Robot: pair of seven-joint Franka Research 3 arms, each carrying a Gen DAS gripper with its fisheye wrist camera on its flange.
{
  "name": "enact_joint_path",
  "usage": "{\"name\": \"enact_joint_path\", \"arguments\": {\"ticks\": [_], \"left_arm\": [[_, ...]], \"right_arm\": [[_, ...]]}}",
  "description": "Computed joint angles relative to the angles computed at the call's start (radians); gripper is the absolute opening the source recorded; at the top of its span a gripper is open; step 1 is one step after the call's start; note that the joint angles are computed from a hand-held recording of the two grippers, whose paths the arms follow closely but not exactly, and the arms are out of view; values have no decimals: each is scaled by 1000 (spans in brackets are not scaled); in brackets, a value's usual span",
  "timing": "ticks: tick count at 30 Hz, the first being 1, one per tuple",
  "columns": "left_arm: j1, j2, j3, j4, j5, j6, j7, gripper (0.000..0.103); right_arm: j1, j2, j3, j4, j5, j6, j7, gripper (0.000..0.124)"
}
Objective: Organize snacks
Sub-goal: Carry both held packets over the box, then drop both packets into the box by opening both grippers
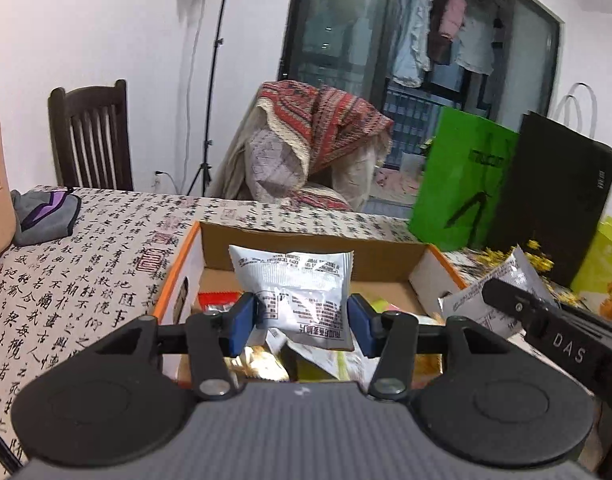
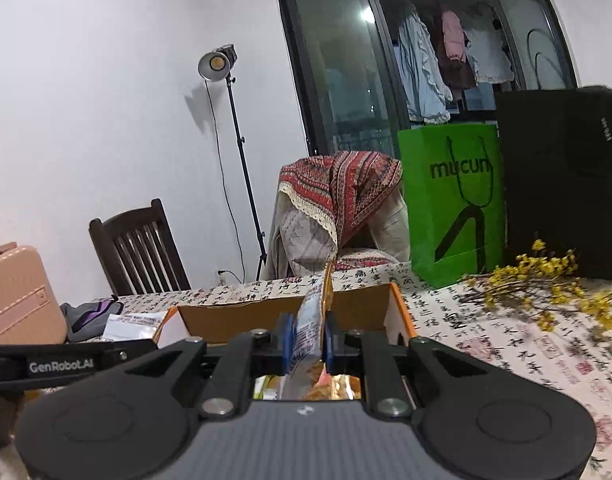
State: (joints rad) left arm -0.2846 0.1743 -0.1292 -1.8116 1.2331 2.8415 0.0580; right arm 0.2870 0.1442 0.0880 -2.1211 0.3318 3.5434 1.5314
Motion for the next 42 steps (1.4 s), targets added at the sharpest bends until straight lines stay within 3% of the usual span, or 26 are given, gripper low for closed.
{"name": "enact_joint_path", "arguments": {"ticks": [4,8,15,18,21,23,24,26,29,32,42], "left_arm": [[-15,55,23,55,68,-40,-57,52],[-17,91,44,73,141,-30,-138,52],[-12,121,50,84,84,-30,-70,52],[-21,124,53,84,71,-46,-57,56],[-26,117,64,76,97,-43,-100,69],[-31,108,70,70,141,-47,-156,86],[-34,104,70,69,165,-59,-181,89],[-33,97,65,64,202,-72,-223,103],[-22,92,53,60,229,-82,-261,103],[-12,91,42,60,216,-84,-254,103],[-5,78,33,49,213,-94,-265,103]], "right_arm": [[39,76,-29,85,76,-13,-62,15],[-41,121,28,94,-19,17,19,15],[-37,145,11,110,-49,-10,26,15],[-18,145,-4,109,-22,-19,1,15],[-15,139,-7,102,-11,-18,-9,19],[-18,134,-3,96,-10,-12,-11,37],[-15,134,-6,95,-3,-7,-13,46],[1,131,-17,90,28,13,-25,77],[-46,126,21,75,-21,35,31,96],[-76,121,39,67,-69,34,89,103],[-75,111,26,60,-93,16,128,103]]}}
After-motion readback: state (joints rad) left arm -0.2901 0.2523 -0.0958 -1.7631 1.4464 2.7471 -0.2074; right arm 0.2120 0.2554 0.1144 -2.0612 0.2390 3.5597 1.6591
